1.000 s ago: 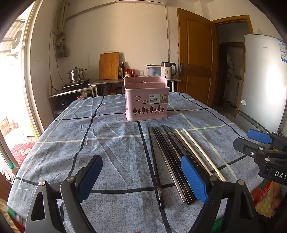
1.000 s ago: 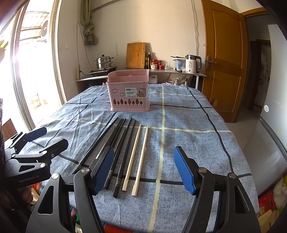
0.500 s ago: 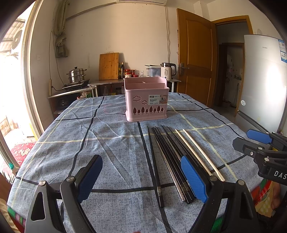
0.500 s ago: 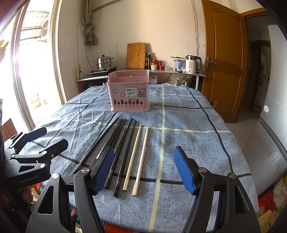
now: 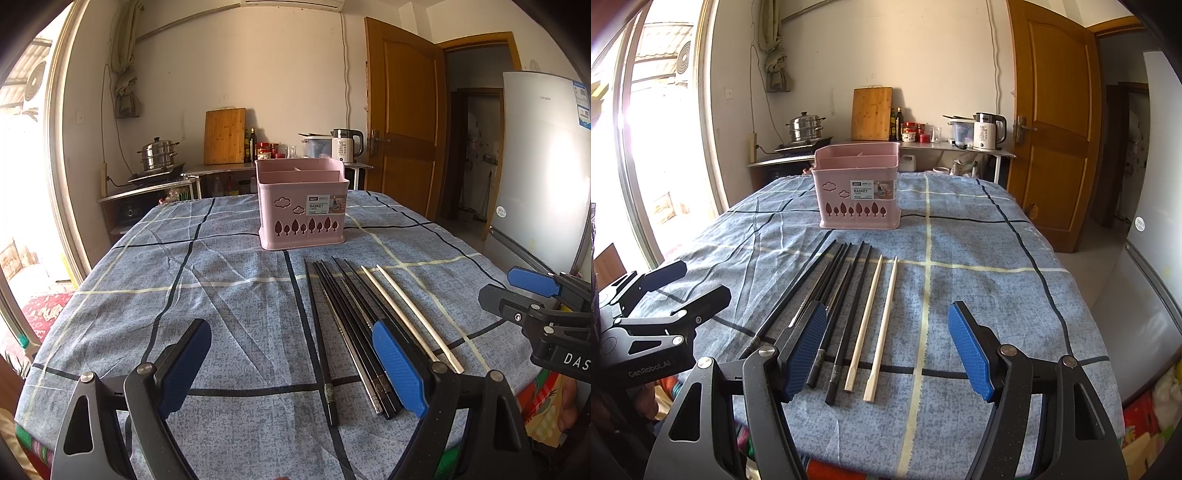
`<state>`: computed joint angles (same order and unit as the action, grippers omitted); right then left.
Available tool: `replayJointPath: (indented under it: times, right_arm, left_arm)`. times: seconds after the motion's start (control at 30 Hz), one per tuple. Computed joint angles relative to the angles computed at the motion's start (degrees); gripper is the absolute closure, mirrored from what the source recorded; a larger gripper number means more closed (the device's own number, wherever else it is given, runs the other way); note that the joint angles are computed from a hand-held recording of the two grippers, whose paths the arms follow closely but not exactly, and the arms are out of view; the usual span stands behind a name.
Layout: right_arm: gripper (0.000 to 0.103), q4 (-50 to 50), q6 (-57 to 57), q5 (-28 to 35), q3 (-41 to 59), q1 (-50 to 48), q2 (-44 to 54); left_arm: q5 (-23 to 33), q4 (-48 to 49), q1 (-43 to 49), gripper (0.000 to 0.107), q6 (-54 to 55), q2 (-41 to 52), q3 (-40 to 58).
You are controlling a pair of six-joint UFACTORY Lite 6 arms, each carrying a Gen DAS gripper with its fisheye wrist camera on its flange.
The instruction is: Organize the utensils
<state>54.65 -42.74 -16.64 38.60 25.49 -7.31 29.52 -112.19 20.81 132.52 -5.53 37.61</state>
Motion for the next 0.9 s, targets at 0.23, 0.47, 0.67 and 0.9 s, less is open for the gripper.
replayJointPath:
  times: [0.23,0.47,0.67,0.9]
  right_arm:
    - [0.034,0.1,-0.1,-0.1,0.1,0.1,0.1]
    - [0.034,-0.7,0.8,0.2,0.1,-0.2,0.6]
    - [0.034,-1.9,1.5,0.9,1.6,-1.1,2.4]
    - [0.034,-0.9,-0.6,2.7,7.6,-3.4,8.5]
  left_arm:
    - [0.1,0.7,0.2,0.017,-0.4,-0.2,-0.2]
    - [-0.1,0.5,0.2,0.017,-0.2,0.8,0.5]
    - [-1.0,1.6,-0.7,0.017,-1.4,5.2,4.6]
    - [-1.9,14.6,-1.2,0.018,-15.8,17.7,17.8]
